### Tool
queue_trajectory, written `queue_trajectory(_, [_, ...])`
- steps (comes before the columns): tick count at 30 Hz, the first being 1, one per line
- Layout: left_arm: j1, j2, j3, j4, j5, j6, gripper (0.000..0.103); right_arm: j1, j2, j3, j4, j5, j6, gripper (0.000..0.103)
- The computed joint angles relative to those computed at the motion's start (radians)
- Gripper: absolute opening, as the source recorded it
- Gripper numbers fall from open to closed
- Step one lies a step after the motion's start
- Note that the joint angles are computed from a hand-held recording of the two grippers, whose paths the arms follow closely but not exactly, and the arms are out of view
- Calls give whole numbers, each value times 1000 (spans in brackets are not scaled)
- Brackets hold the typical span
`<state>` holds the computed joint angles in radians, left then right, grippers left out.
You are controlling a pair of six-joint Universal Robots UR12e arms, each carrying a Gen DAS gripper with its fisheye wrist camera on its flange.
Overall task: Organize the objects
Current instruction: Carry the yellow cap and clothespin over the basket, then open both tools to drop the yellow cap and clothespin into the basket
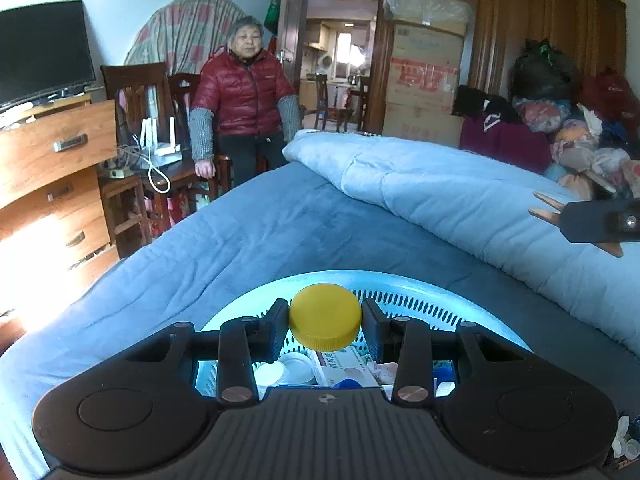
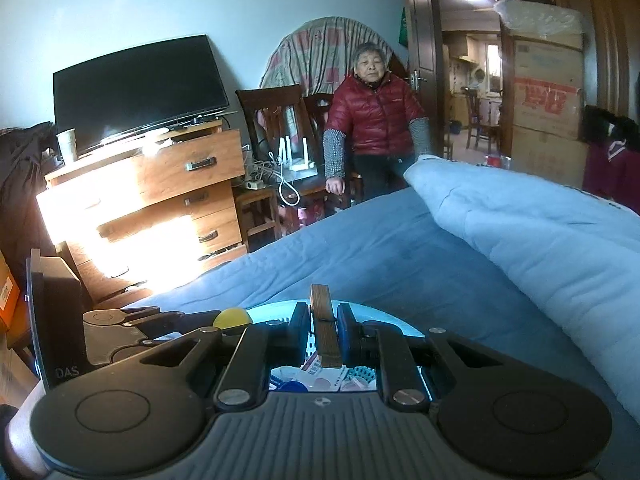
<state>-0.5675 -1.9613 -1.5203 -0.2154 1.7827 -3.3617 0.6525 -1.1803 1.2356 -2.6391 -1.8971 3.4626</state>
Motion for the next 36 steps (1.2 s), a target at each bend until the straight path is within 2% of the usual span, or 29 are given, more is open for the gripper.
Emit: queue_trajectory(36, [-2, -9, -11, 12, 5, -7, 40, -6, 12, 13, -3, 19, 12, 17])
